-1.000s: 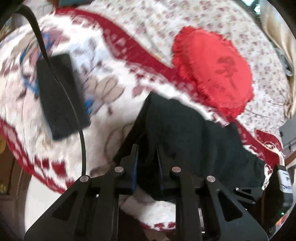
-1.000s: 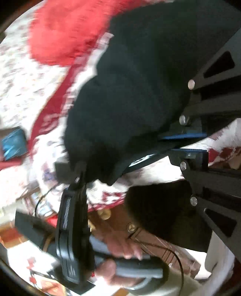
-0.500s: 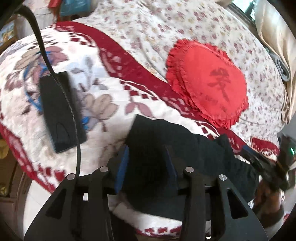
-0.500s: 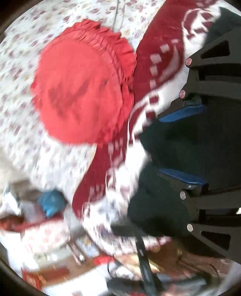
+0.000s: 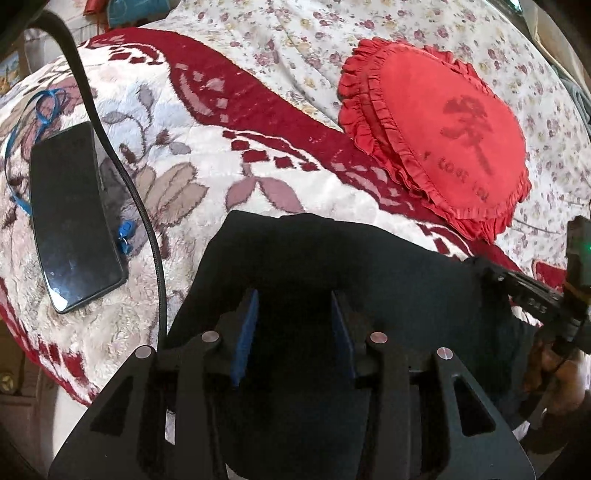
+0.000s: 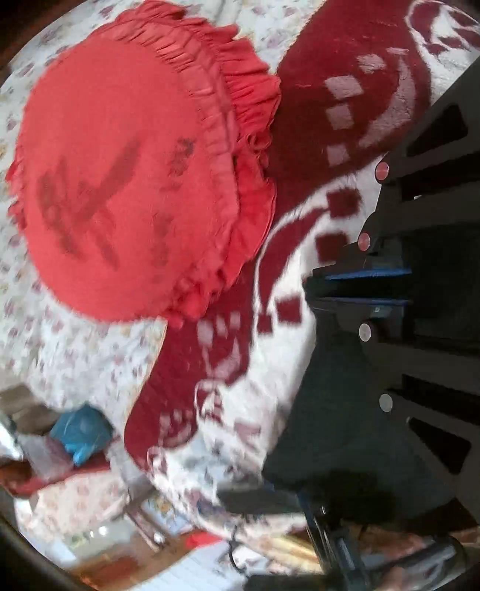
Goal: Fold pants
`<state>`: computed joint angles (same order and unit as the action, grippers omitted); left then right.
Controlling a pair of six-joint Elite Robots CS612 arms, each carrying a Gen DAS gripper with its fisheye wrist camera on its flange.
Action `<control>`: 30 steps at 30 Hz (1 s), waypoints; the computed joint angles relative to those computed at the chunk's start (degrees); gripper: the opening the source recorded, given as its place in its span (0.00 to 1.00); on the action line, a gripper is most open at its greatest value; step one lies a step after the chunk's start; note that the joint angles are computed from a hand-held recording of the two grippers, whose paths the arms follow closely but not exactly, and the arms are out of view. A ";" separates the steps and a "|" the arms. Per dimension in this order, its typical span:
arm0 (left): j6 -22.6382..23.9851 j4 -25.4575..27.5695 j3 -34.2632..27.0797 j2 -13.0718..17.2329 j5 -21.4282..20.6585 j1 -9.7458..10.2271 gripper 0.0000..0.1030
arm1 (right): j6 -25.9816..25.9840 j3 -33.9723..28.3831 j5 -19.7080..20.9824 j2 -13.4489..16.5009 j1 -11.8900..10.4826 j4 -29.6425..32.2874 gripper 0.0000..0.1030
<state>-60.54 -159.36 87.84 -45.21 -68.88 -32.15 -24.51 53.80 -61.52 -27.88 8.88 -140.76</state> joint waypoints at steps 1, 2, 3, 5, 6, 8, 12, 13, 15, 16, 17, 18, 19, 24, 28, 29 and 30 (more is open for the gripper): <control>0.02 0.44 -0.15 0.08 0.37 -0.08 0.37 | 1.98 -0.48 -0.88 0.70 0.10 -1.28 0.06; 0.09 1.06 -0.29 0.04 0.80 -0.22 0.37 | 3.48 -0.91 -0.75 1.29 0.06 -2.19 0.06; 0.30 1.87 -0.46 -0.09 1.26 -0.37 0.37 | 5.40 -1.29 0.77 1.67 -0.19 -2.13 0.06; 0.32 2.61 -0.43 -0.48 1.53 -0.53 0.37 | 7.77 -0.75 2.02 1.16 -0.68 -2.07 0.09; -0.10 2.67 -0.23 -0.78 1.53 -0.58 0.37 | 7.90 0.73 2.41 0.08 -1.07 -2.77 0.11; -0.53 2.09 0.30 -1.46 2.60 -0.98 0.37 | 7.84 4.98 1.81 -2.63 -1.88 -6.18 0.21; 2.09 -0.84 0.04 -1.82 3.82 -2.02 0.37 | 8.77 15.29 -1.78 -8.54 -4.77 -14.97 0.43; 2.90 -1.52 -0.34 -1.64 3.33 -2.14 0.37 | 8.82 17.14 -2.52 -9.54 -5.43 -16.35 0.43; 5.31 -2.21 -2.08 -0.69 1.93 -2.45 0.37 | 8.13 20.52 -2.25 -11.39 -7.11 -15.91 0.43; 6.21 -1.96 -3.08 -0.14 1.34 -2.52 0.37 | 7.87 21.30 -2.42 -11.80 -7.65 -15.14 0.43; 7.05 -1.59 -4.14 0.47 0.64 -2.62 0.37 | 8.02 22.04 -3.49 -12.08 -8.04 -14.95 0.43; 7.80 -1.21 -5.25 1.14 -0.26 -2.70 0.37 | 9.07 22.86 -5.84 -12.23 -8.41 -15.67 0.43; 8.43 -1.06 -6.23 1.79 -1.28 -2.75 0.37 | 10.16 23.19 -7.28 -12.19 -8.74 -16.14 0.43; 10.87 5.41 -11.55 5.24 -5.08 -3.08 0.37 | 15.17 23.30 -3.07 -11.21 -11.49 -16.17 0.30; 11.34 8.62 -12.75 5.73 -3.25 -3.83 0.37 | 14.66 24.03 -6.83 -12.15 -11.14 -17.57 0.31; 11.52 8.40 -12.77 5.66 -3.40 -3.89 0.37 | 14.23 24.31 -6.75 -12.56 -11.15 -17.11 0.31; 11.71 8.19 -12.80 5.59 -3.59 -3.94 0.39 | 14.24 24.63 -5.67 -12.94 -11.33 -16.89 0.32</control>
<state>-48.83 -151.17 75.03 -39.62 -72.47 -36.09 -10.27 78.43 -67.19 -40.83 -2.45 -157.64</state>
